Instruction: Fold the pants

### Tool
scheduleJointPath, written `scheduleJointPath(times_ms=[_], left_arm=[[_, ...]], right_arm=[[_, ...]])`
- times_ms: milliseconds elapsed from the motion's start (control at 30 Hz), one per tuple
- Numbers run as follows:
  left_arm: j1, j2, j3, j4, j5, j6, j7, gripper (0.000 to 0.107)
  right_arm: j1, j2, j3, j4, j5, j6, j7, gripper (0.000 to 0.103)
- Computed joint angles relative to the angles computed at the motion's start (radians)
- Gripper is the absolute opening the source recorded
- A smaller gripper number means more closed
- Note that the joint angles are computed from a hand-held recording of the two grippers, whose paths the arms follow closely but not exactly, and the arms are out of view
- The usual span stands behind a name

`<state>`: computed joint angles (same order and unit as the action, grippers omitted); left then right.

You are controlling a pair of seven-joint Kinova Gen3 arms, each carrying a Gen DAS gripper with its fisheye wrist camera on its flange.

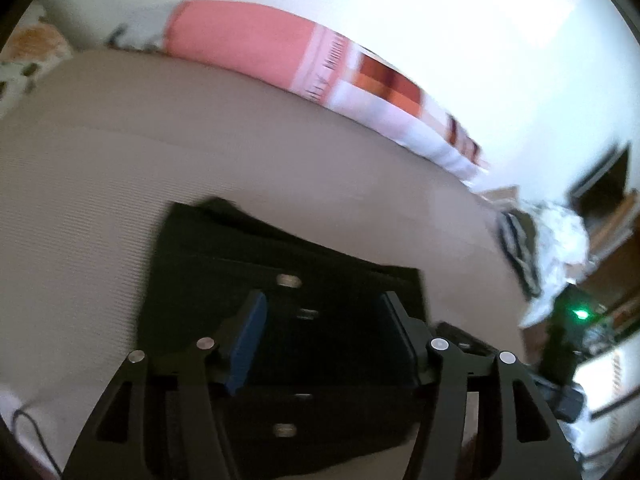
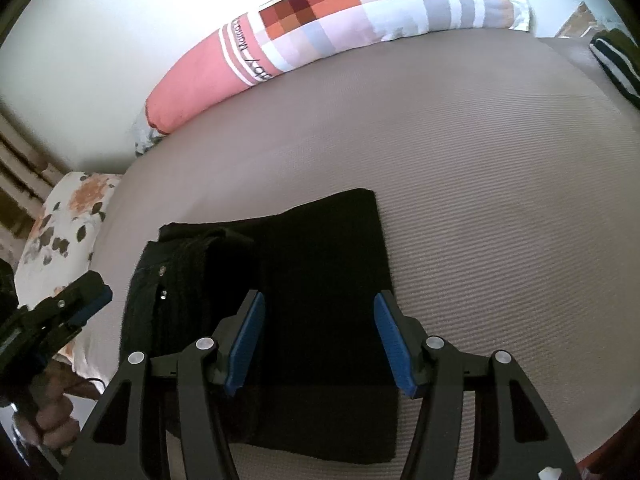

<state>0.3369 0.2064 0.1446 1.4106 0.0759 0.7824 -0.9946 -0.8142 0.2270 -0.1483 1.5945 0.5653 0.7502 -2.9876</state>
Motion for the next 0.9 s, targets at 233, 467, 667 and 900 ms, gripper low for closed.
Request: scheduleJointPath(times_ms=[233, 467, 667, 900], left_arm=[[0.114, -0.034, -0.107, 0.034, -0.259, 0.093, 0.172, 0.060], [0.009, -0.068, -0.033, 0.120, -0.252, 0.086, 0.169, 0.063], [-0.019, -0.077, -0.025, 0.159, -0.213, 0.074, 0.151, 0.063], [-0.039, -0.077, -0.025, 0.198, -0.173, 0.052, 0.130, 0.065]], right_arm=[[0.034, -0.032, 0.036, 0.078, -0.159, -0.222, 0.132, 0.056], [0.310, 0.006, -0.204, 0.102, -0.443, -0.358, 0.403, 0.067], [0.344, 0.058, -0.209, 0.068, -0.676, -0.332, 0.633, 0.067], [0.331, 0.089, -0.163, 0.055, -0.832, -0.328, 0.820, 0.067]])
